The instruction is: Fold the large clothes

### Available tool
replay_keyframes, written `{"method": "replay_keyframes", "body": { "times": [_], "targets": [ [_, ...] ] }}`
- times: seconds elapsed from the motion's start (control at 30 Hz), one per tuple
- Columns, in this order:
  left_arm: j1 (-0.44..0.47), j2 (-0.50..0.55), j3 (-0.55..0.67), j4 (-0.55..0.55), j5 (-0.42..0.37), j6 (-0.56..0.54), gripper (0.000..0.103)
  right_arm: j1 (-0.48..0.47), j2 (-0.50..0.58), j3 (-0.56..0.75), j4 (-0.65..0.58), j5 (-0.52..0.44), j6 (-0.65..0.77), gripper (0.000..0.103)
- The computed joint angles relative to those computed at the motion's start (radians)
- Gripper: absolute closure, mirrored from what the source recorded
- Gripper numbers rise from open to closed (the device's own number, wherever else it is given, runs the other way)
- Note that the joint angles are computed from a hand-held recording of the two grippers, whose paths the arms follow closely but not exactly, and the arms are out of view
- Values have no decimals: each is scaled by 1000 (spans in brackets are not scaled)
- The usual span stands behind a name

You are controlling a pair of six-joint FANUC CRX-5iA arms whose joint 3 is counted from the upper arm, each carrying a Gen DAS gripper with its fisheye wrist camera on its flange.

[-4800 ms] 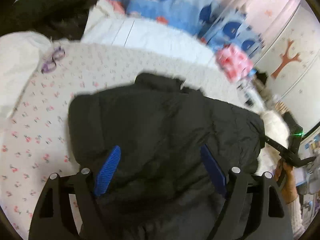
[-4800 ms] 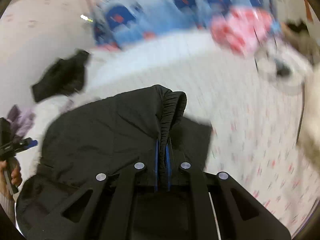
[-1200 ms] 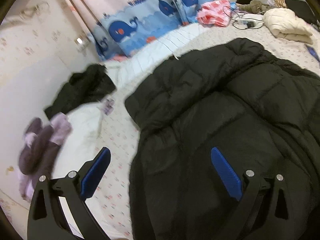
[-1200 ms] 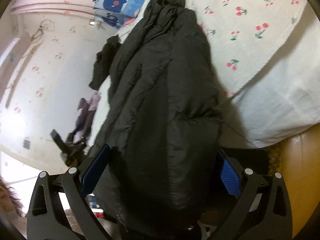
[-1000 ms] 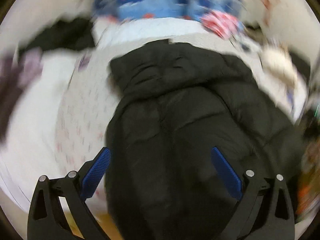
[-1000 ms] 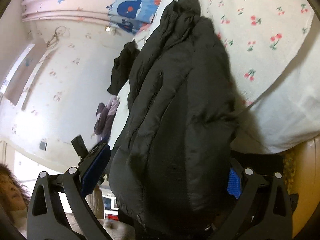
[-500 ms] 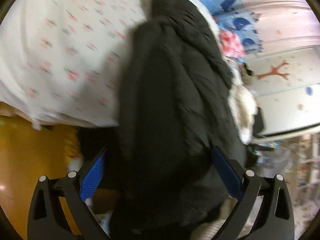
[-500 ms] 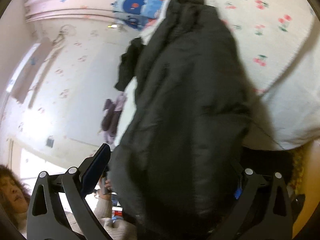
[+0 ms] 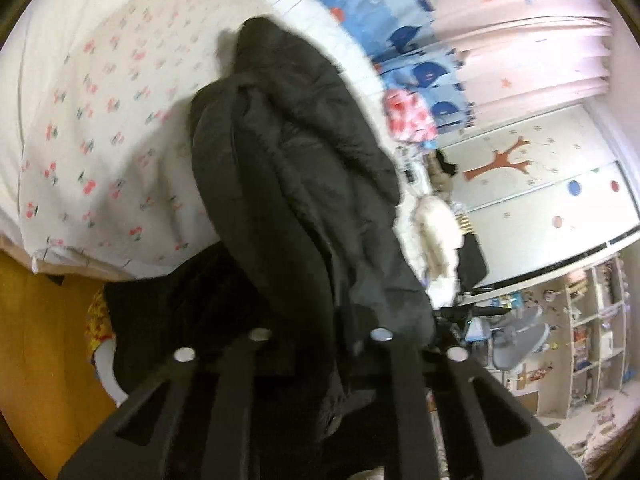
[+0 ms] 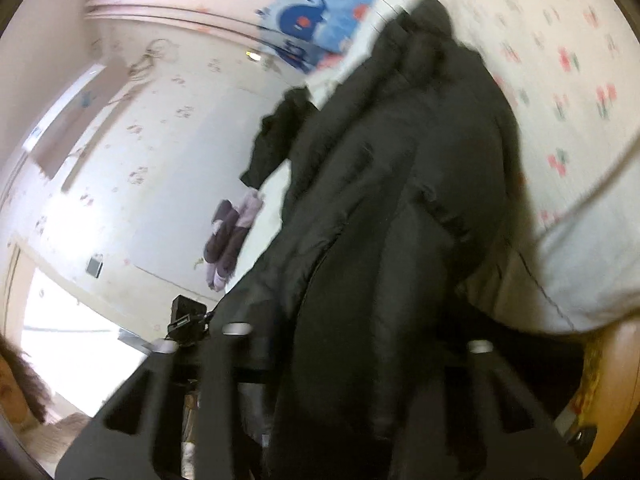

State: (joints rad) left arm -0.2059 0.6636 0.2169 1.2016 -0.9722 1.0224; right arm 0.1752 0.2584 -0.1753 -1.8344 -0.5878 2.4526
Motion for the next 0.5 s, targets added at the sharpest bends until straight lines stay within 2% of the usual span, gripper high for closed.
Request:
{"method": "replay_keyframes", "body": {
  "times": [0.1, 0.2, 0.27, 0.3, 0.33, 0.37, 0.4, 0.43, 0.5],
  "targets": [
    [1, -30, 6, 16, -19, -56, 92, -11, -53, -19, -32, -43, 74, 90],
    [11, -58, 6, 3, -51, -82, 92, 2, -90, -16, 40, -89, 49, 90],
    [26, -51, 33, -64, -100, -75, 91, 20, -106, -22, 145, -98, -40, 85],
    [36, -39, 56, -126, -123, -46, 89, 19, -104, -35, 163, -94, -72, 70],
    [47, -13, 81, -170, -153, -5, 78, 11, -95, -44, 160, -101, -90, 50],
    [56, 7, 93, -186, -172, 24, 68, -6, -82, -64, 136, -115, -97, 42],
    [66, 37, 104, -206, -184, 73, 44, -19, -69, -82, 112, -119, -101, 35],
    [71, 53, 102, -213, -180, 98, 34, -37, -47, -105, 80, -130, -98, 32],
    [76, 84, 74, -165, -172, 100, 29, -75, -2, -145, -12, -165, -47, 25]
  ]
}}
